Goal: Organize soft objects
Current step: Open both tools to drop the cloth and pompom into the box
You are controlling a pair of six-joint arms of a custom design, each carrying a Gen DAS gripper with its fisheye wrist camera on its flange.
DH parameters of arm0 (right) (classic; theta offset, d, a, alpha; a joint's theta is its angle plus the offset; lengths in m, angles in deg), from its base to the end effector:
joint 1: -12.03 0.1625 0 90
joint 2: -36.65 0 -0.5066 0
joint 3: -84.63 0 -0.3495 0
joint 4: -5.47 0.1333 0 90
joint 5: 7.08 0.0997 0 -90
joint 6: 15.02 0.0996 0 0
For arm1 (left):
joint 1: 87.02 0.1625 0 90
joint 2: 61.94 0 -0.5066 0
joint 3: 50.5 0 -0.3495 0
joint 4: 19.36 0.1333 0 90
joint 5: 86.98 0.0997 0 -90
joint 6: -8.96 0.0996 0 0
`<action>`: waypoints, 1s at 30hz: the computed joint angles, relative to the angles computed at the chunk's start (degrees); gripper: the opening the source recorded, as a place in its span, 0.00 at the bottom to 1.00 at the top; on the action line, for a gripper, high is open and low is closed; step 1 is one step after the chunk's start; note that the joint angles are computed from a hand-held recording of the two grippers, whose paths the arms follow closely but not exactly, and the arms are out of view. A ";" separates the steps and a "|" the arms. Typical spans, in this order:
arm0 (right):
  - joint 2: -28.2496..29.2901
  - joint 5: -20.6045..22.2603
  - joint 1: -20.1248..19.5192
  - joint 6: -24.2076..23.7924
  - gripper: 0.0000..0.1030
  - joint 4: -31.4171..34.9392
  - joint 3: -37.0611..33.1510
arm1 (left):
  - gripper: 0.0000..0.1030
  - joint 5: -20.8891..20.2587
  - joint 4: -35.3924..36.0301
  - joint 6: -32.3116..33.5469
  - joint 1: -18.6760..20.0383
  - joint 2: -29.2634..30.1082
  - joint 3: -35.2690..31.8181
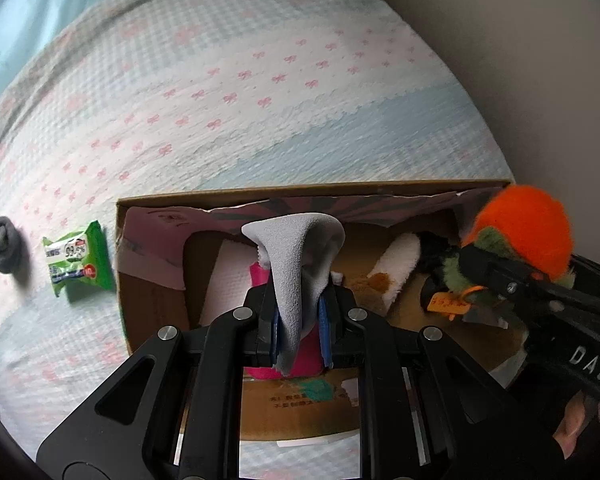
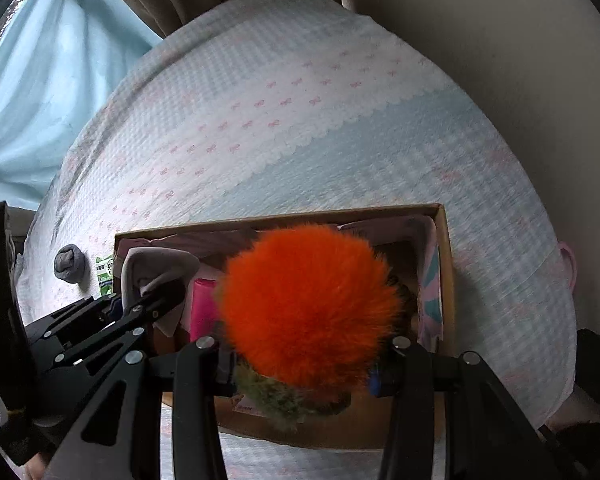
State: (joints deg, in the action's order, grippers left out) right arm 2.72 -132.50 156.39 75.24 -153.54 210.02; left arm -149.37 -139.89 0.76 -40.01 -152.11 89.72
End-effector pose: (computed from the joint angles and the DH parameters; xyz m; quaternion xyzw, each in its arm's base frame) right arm 0.4281 -0.2139 -0.0172 -0.2316 -0.9072 0.2279 0.2673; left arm -0.0647 -0.3326 0.2847 0.3247 0.9012 0.0469 0.2832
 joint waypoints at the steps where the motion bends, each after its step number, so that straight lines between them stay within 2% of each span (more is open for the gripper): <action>1: -0.11 0.25 -0.40 -0.06 0.40 -1.32 0.59 | 0.12 0.42 0.52 0.13 -0.14 0.17 -0.14; 2: -0.21 0.40 -0.68 0.20 0.40 -2.48 1.12 | 0.12 0.61 1.04 0.12 -0.33 0.10 -0.24; 4: -0.40 0.86 -1.27 0.64 0.42 -4.20 1.98 | 0.22 0.13 2.76 0.34 -0.24 0.05 -0.97; 5: -0.46 0.90 -1.47 0.72 0.49 -4.62 2.25 | 0.51 0.20 4.06 0.11 -0.38 -0.01 -1.29; 6: -0.43 0.51 -1.44 1.05 0.55 -4.81 2.34 | 0.95 0.65 4.96 -0.32 -0.76 -0.20 -1.27; 7: -0.42 -0.15 -1.26 1.45 0.75 -4.98 2.45 | 0.99 1.01 5.20 -0.38 -1.24 -1.00 -0.95; 8: -0.38 -0.70 -0.99 1.84 0.97 -4.99 2.47 | 1.00 0.93 4.85 -0.10 -1.41 -1.68 -0.66; 9: -0.38 -1.10 -0.75 2.10 1.00 -4.84 2.43 | 1.00 0.84 5.41 -0.23 -1.35 -2.16 -0.62; 14: -0.33 -0.63 0.09 2.80 1.00 -1.89 1.46 | 1.00 0.32 8.37 -1.36 -1.19 -3.36 -1.30; 21: -0.57 -0.62 1.61 4.10 1.00 -0.14 0.34 | 1.00 0.42 12.54 -2.55 -3.10 -6.59 -2.76; 30: -2.68 -3.14 5.70 6.87 1.00 14.97 -6.80 | 1.00 -0.44 21.61 -5.56 -6.62 -13.09 -8.18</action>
State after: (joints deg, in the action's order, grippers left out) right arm 0.03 -135.64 162.10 82.11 -138.58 203.23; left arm -149.81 -118.28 -4.79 -46.62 -165.19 81.54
